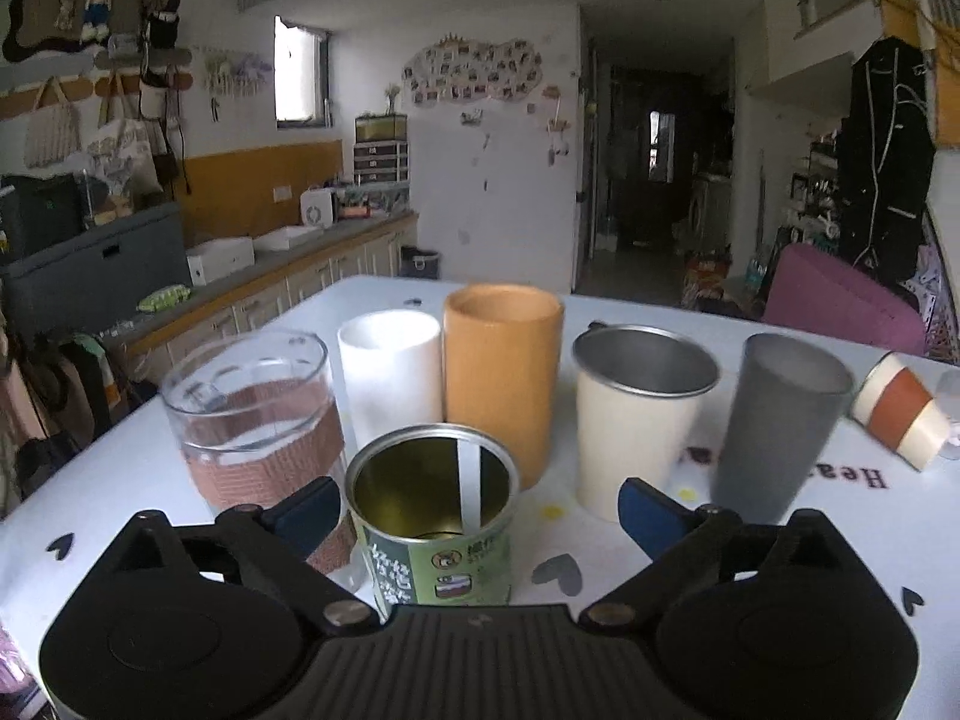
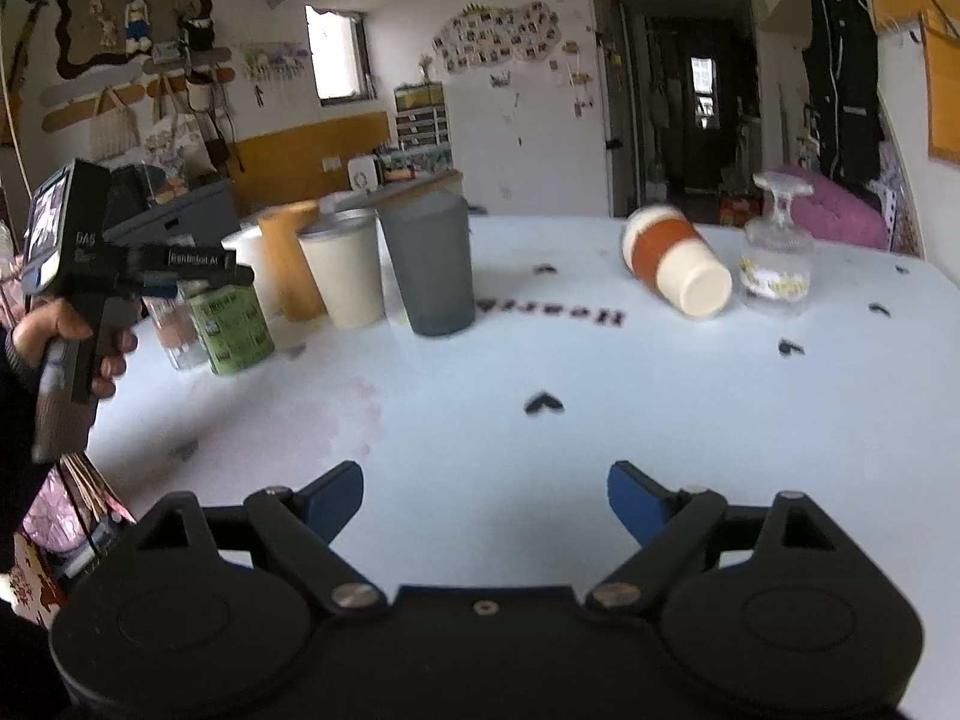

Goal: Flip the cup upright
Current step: 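Carry the tin upright with the left gripper and set it beside the glass, then open the left gripper and withdraw it from the tin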

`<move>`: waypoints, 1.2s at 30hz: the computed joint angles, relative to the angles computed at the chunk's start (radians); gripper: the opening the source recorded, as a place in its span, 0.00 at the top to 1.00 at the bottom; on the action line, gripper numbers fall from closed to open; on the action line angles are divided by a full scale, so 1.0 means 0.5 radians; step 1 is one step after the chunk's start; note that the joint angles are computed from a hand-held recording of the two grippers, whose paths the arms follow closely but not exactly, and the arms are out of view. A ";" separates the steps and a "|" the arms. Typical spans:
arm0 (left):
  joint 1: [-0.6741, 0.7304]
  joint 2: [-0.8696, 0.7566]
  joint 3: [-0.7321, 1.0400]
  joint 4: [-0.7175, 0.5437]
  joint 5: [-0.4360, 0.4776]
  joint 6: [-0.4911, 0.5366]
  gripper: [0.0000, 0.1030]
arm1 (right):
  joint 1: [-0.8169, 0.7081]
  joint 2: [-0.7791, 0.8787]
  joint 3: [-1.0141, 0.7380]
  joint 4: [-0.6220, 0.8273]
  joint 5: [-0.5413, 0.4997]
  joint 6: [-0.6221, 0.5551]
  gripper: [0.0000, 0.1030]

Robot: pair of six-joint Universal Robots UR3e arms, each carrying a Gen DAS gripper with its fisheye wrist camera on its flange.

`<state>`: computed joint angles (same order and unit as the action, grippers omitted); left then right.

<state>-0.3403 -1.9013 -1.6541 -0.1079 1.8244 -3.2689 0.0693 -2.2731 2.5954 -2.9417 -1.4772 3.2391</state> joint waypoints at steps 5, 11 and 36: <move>-0.073 0.242 -0.266 0.047 0.005 -0.015 0.04 | 0.083 0.121 -0.058 -0.233 -0.029 0.050 0.11; -0.180 0.501 -0.507 0.032 0.051 -0.065 0.01 | 0.341 0.381 -0.169 -0.499 -0.319 0.100 0.07; -0.557 0.808 -0.936 0.150 0.343 -0.227 0.00 | 0.590 0.650 -0.287 -0.656 -0.646 0.146 0.00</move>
<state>-0.6191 -1.4976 -2.1221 -0.0329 1.9960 -3.3823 0.3643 -1.9483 2.4519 -3.2696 -1.8004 3.3122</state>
